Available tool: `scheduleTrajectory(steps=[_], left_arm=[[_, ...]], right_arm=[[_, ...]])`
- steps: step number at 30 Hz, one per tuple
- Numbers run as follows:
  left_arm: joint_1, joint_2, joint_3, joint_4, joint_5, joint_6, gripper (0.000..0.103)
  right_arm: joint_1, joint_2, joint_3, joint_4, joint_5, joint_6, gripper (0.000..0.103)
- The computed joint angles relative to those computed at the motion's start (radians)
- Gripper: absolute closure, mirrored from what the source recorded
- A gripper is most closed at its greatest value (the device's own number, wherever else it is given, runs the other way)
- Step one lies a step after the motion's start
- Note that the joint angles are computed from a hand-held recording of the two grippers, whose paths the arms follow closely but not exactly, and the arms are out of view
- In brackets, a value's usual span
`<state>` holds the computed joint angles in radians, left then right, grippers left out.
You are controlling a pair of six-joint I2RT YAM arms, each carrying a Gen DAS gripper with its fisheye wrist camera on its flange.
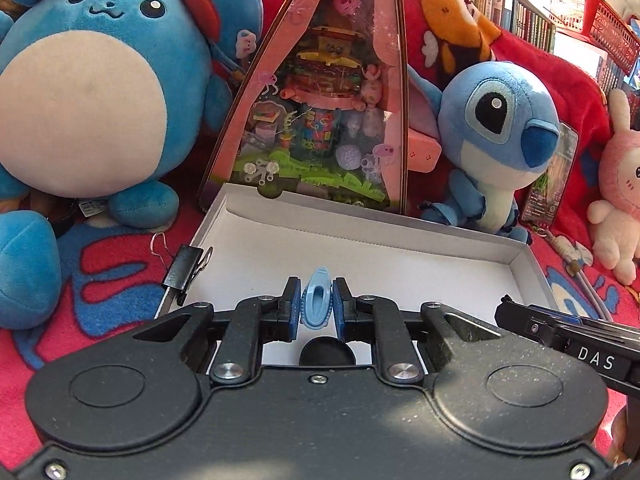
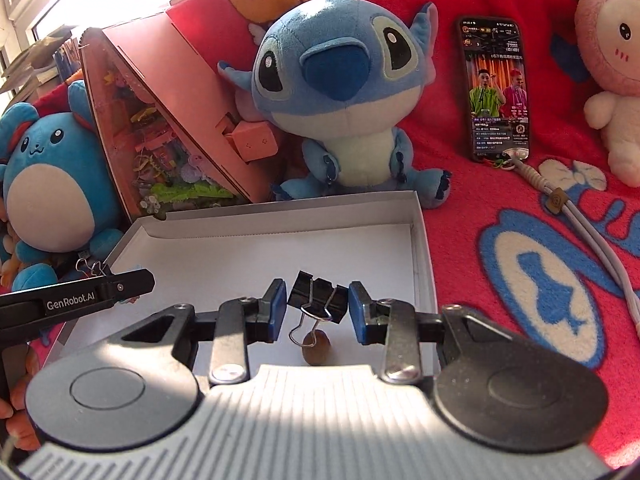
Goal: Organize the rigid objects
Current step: 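Open the left tool to drop the blue clip while the right tool releases the binder clip, then withdraw both open tools from the box toward the remaining lid and acorn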
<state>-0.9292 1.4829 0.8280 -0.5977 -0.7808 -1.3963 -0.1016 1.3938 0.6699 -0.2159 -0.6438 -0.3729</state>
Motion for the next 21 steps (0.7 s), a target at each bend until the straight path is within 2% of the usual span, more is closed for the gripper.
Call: scheduleTrajectory(steps=[8, 18, 20, 21], left_arm=[[0.022, 0.06, 0.019, 0.039, 0.023, 0.042, 0.087], [0.007, 0.095, 0.043, 0.019, 0.012, 0.046, 0.086], [-0.008, 0.093, 0.049, 0.006, -0.004, 0.046, 0.08], [-0.016, 0.088, 0.049, 0.002, -0.012, 0.046, 0.073]], right_arm=[[0.054, 0.014, -0.006, 0.045, 0.061, 0.01, 0.064], [0.061, 0.032, -0.033, 0.075, 0.088, -0.004, 0.064], [0.053, 0.03, -0.038, 0.078, 0.08, -0.005, 0.06], [0.046, 0.026, -0.041, 0.079, 0.071, -0.006, 0.06]])
